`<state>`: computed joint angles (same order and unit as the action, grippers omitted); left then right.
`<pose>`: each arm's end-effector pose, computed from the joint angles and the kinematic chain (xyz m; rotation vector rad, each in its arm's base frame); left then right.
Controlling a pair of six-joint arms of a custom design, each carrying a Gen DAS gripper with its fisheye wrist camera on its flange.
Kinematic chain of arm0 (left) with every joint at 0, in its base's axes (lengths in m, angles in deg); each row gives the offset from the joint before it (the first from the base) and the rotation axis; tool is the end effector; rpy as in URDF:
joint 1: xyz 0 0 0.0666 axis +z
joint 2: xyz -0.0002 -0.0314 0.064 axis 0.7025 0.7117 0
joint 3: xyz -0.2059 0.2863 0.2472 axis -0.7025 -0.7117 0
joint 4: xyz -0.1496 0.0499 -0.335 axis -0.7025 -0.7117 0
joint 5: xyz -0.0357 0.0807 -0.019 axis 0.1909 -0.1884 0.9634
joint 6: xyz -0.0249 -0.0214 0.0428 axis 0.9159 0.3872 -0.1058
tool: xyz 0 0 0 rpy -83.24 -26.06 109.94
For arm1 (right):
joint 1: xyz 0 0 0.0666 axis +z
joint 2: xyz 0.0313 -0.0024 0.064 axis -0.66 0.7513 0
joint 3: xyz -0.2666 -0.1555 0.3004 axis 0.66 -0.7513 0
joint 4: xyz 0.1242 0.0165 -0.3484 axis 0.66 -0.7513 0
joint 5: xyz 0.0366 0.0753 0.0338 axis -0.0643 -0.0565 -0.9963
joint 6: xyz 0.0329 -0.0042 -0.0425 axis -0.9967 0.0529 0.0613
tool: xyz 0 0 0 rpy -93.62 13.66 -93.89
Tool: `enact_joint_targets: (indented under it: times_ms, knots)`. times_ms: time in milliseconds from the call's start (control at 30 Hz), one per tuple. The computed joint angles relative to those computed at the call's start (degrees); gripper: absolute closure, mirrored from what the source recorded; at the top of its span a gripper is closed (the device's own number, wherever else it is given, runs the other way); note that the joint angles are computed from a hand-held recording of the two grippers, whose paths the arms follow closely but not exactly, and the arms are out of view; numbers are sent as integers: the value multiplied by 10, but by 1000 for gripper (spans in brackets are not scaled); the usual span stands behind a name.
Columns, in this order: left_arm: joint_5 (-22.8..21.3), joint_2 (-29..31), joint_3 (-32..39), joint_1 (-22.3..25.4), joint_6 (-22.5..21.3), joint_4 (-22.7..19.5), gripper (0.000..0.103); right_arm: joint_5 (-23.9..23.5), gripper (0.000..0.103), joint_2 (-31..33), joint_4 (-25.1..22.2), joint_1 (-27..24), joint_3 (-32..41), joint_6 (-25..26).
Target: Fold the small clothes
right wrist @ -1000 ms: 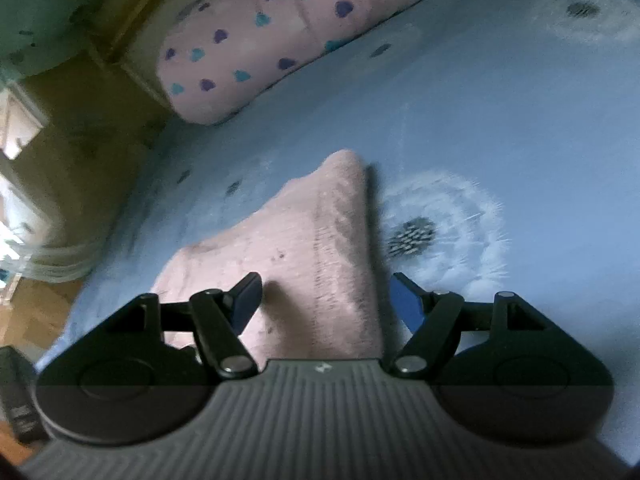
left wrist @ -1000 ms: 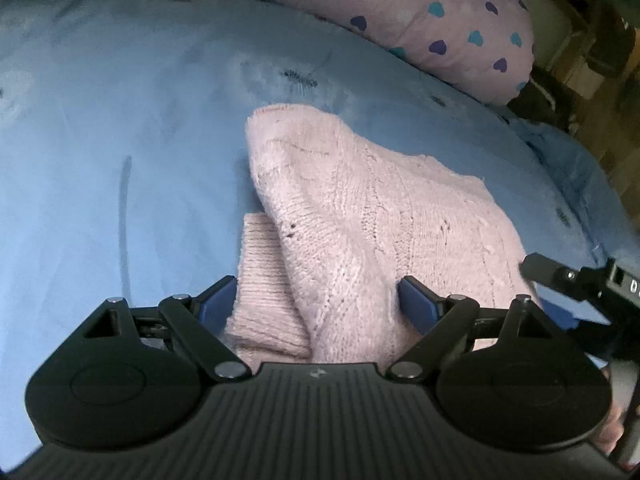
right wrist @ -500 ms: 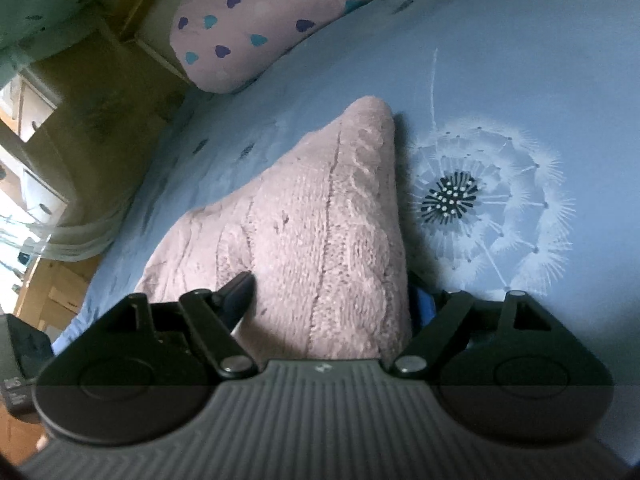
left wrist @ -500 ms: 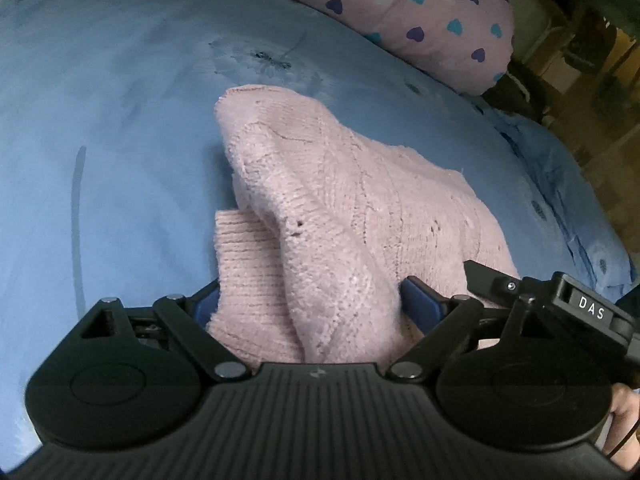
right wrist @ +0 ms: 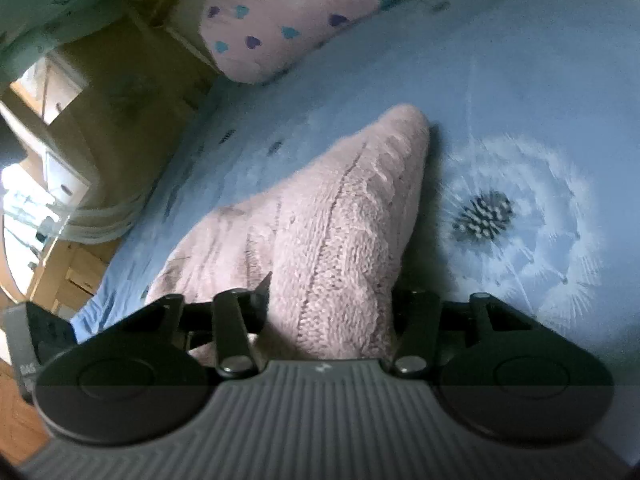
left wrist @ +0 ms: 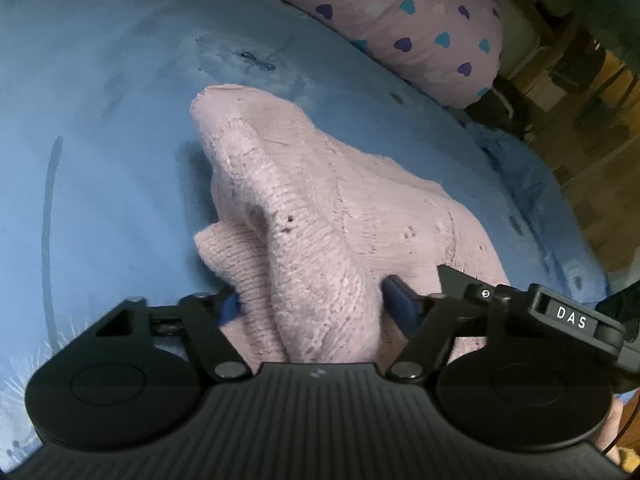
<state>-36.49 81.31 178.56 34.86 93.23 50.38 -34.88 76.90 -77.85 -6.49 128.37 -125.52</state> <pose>0.6217 -0.1258 0.3356 0.1384 2.4175 -0.8359 0.5590 0.3810 0.3014 0.4399 2.1531 0.7237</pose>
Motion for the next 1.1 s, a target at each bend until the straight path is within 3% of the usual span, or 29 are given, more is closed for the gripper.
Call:
enact_joint_targets:
  times_ms: [100, 200, 433, 633, 867, 1000, 1100]
  knots:
    - [25, -1, -3, 6, 11, -2, 35, 4, 53, -7, 19, 7, -3, 6]
    - [44, -4, -7, 10, 15, -2, 38, 8, 54, -15, 9, 12, 2, 12]
    - [74, -18, -6, 4, 16, -43, 41, -4, 56, -55, -11, 10, -33, -43]
    - [94, -46, -36, -22, 16, -63, 41, 9, 56, -120, 4, 13, -112, -88]
    - [57, -79, -68, -80, -8, -67, 41, 57, 56, -189, 31, 26, -221, -142]
    - [8, -86, -74, -111, -32, -67, 41, 83, 55, -199, 5, 28, -244, -145]
    - [-26, -87, -72, -124, -40, -67, 40, 71, 51, -189, 3, 20, -251, -150]
